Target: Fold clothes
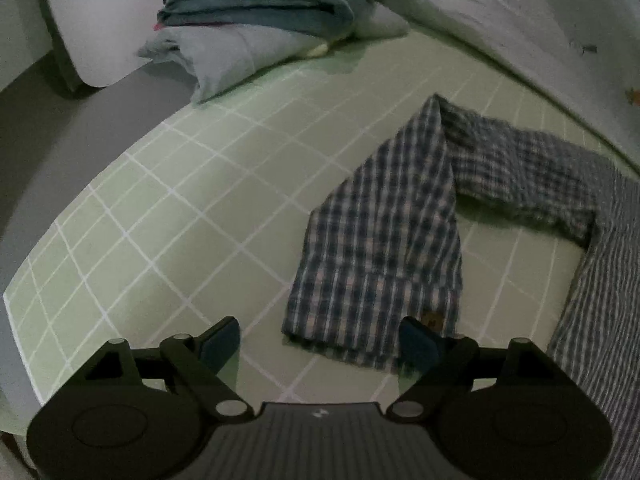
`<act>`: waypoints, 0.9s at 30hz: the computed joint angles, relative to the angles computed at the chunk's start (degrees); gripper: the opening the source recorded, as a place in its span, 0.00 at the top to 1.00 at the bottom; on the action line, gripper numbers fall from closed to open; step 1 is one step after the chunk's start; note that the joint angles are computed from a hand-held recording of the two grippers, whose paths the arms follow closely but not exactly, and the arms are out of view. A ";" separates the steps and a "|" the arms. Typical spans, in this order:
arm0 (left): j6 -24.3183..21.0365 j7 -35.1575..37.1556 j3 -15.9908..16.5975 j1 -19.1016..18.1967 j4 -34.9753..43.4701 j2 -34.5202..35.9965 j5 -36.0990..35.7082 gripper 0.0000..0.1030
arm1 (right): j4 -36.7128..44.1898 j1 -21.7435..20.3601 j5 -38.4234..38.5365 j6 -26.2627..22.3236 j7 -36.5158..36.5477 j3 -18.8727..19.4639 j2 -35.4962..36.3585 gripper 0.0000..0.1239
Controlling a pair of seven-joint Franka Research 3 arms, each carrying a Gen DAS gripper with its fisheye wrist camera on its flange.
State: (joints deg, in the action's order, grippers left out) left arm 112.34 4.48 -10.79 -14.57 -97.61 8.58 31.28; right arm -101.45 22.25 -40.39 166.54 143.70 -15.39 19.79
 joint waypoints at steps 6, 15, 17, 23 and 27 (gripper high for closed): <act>2.66 1.40 0.21 0.30 -0.96 -0.31 2.01 0.76 | 0.09 0.00 0.04 -0.01 -0.13 -0.02 0.09 0.17; -5.75 1.24 1.34 1.99 -2.96 -3.97 9.48 0.94 | -0.04 0.08 0.25 0.32 -0.47 -0.23 0.12 0.17; -7.90 1.63 1.61 2.86 -3.38 -5.13 12.01 0.95 | 0.09 0.17 0.25 0.26 -0.40 -0.30 0.23 0.17; -6.74 2.88 2.35 6.21 -2.97 -6.81 16.31 0.95 | 0.52 0.24 0.43 0.07 -0.42 -0.43 0.55 0.17; -4.84 3.70 2.99 7.90 -1.01 -5.21 17.68 0.94 | 0.84 0.28 0.60 -0.08 -0.45 -0.51 0.80 0.17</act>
